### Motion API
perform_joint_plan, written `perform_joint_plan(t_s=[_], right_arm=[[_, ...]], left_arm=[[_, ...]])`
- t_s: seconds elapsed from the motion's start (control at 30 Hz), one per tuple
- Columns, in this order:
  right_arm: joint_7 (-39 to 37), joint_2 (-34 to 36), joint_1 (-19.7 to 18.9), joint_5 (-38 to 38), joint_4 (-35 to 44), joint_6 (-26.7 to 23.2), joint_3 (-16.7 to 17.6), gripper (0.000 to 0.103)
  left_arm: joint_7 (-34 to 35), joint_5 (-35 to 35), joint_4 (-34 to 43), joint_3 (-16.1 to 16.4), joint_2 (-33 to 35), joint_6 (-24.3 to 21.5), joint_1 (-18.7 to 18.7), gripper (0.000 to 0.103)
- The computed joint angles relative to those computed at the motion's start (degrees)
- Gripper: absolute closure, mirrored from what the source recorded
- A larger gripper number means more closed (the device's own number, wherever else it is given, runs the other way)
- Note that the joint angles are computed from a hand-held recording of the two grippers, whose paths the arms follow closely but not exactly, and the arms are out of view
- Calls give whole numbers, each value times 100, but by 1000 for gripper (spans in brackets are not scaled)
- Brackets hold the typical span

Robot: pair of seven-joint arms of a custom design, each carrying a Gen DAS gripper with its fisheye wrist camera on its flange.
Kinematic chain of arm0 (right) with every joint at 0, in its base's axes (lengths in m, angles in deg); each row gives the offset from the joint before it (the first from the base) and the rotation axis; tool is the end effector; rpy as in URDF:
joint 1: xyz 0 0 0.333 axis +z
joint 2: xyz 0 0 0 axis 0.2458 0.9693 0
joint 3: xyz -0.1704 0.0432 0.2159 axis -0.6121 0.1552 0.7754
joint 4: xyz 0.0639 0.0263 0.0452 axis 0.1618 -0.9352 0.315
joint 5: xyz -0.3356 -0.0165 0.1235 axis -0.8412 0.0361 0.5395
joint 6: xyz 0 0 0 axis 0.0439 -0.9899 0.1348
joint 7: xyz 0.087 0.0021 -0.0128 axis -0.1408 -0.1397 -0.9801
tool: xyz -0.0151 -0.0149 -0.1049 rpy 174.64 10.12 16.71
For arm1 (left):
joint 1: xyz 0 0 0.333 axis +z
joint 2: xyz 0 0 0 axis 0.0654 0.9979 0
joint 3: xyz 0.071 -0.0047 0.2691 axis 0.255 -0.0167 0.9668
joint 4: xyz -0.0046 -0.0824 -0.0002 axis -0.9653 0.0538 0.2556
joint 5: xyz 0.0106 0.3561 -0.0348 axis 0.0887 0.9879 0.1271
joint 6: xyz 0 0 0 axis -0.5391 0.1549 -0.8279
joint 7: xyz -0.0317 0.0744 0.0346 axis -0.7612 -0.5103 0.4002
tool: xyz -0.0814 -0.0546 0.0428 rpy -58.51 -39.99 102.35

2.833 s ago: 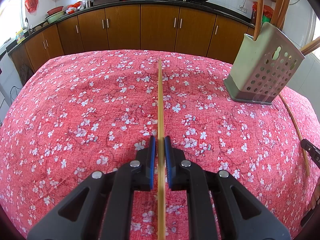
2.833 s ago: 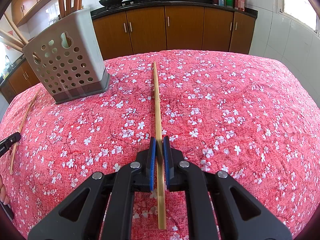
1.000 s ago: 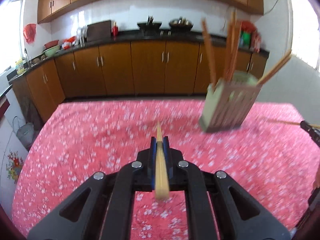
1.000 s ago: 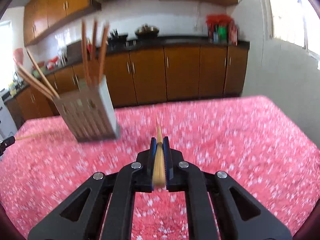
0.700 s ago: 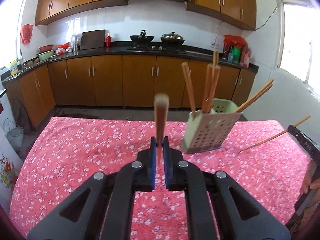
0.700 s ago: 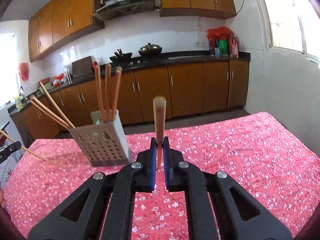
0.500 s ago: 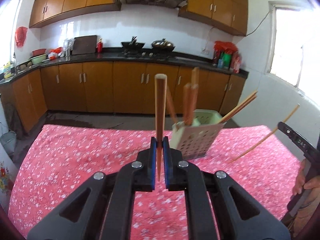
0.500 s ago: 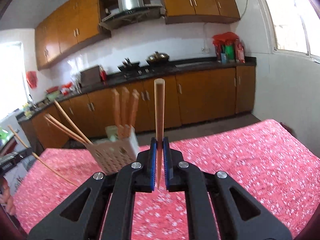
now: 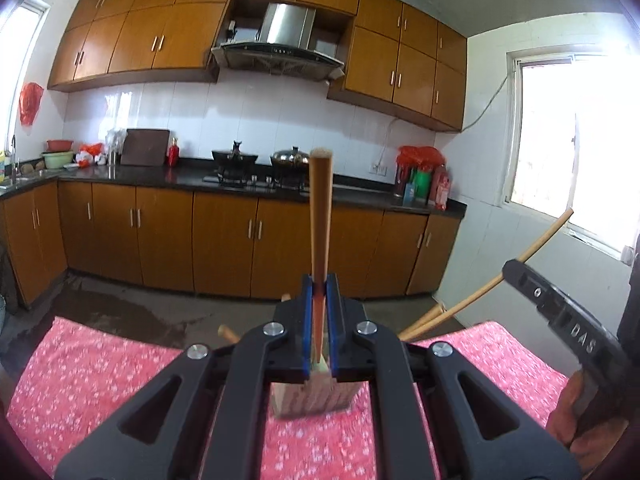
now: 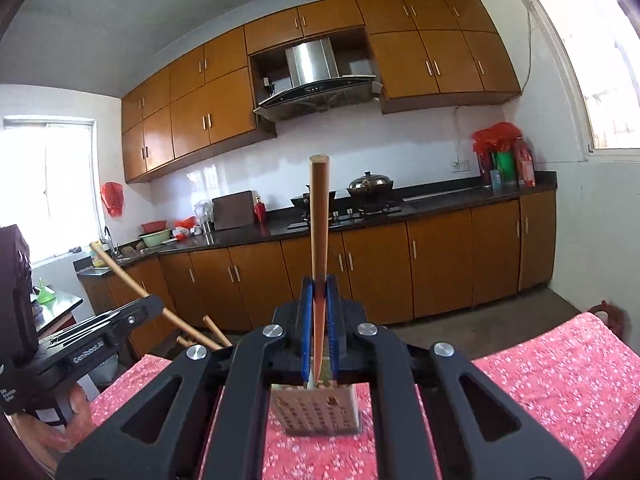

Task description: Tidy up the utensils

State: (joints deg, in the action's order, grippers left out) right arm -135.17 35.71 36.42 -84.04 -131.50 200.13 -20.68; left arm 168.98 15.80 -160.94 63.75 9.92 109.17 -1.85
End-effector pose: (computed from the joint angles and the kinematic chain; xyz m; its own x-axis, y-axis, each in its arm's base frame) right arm 0.4794 0.2786 0.5463 -0.2643 -0.9433 -0.2008 -0.0740 0.2275 -0.9710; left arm 0.6307 -0.2413 0.5718 -0.6402 -0.7528 0.1531 -0.2998 0.0613 -0.9520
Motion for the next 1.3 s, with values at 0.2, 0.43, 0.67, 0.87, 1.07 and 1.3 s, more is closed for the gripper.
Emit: perform_joint_plan(t_s=[0.2,0.43,0.67,0.87,1.07,1.3], right_arm=[[-366,587,-33,237,589,242,-192,95],[-694,925,79,589,877,432,-432,95],[-994,1113,124,840,1088,518,-550,95],[-1004,1079,209,844,1102,476,-610,80],[-927,805,266,632,879,166,-504,72],[-878,322,475,397,230,-921,-69,16]], left_arm=[[-1239,1286,1023,464,864,-73,-570,95],[-1810,2054,1511,329,1379,-202,-529,95],[-1779,2232,1531,119,1467,-225,-376,95],[-1741,2119,1502,-9,1444,-122,-275,79],[-1379,1719,1026,-296,1109,132,20,64],[526,-48,-553,-1340,78,942,1157,22]])
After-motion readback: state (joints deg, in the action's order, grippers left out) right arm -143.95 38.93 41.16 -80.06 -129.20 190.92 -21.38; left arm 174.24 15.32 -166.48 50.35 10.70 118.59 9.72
